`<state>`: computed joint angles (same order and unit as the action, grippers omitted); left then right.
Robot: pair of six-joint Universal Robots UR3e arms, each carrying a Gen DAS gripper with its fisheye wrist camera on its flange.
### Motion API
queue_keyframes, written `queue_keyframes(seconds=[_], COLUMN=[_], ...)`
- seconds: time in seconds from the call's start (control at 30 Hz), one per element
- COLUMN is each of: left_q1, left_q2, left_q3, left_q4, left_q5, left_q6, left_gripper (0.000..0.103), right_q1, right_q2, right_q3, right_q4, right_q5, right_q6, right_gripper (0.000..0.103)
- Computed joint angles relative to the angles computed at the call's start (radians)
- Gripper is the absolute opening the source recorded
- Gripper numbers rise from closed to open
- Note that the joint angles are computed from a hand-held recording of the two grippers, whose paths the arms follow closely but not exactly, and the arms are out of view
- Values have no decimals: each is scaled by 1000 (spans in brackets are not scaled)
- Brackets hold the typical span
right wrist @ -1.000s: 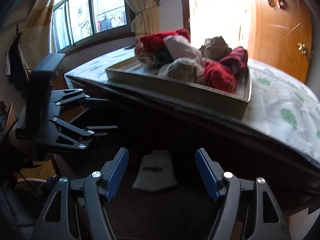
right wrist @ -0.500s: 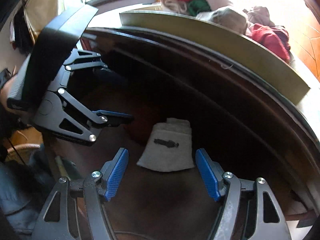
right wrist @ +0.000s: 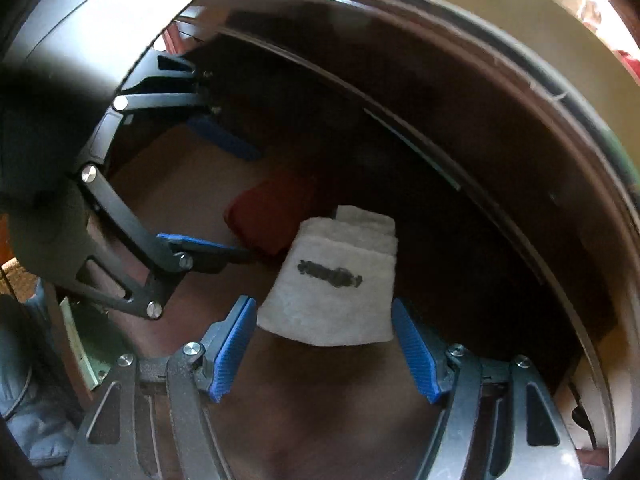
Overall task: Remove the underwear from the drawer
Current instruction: 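Move both grippers back down into the drawer, then grasp the white logo sock with the right gripper while the left grasps the dark red sock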
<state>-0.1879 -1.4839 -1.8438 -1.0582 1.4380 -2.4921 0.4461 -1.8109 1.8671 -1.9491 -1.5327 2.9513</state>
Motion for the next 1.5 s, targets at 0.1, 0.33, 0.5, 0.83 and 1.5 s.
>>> queue_keyframes(seconds=[0.1, 0.33, 0.5, 0.83, 1.5], left_q1=[-4, -4, 37, 96, 1], left_q2=[-39, -82, -82, -87, -181], left_q3=[41, 84, 91, 138, 182], left_q4=[-27, -77, -111, -283, -163], left_q5=[6, 22, 2, -57, 22], left_q6=[11, 62, 111, 239, 50], left_gripper=[67, 50, 41, 36, 57], right_q1=[-15, -77, -131, -171, -175], right_q2=[17, 43, 54, 65, 157], right_q3=[-3, -3, 15, -31, -114], right_q4=[-1, 14, 31, 187, 150], right_q5=[5, 63, 126, 169, 176], right_q6=[-7, -24, -54, -162, -79], right_gripper=[72, 72, 56, 35, 68])
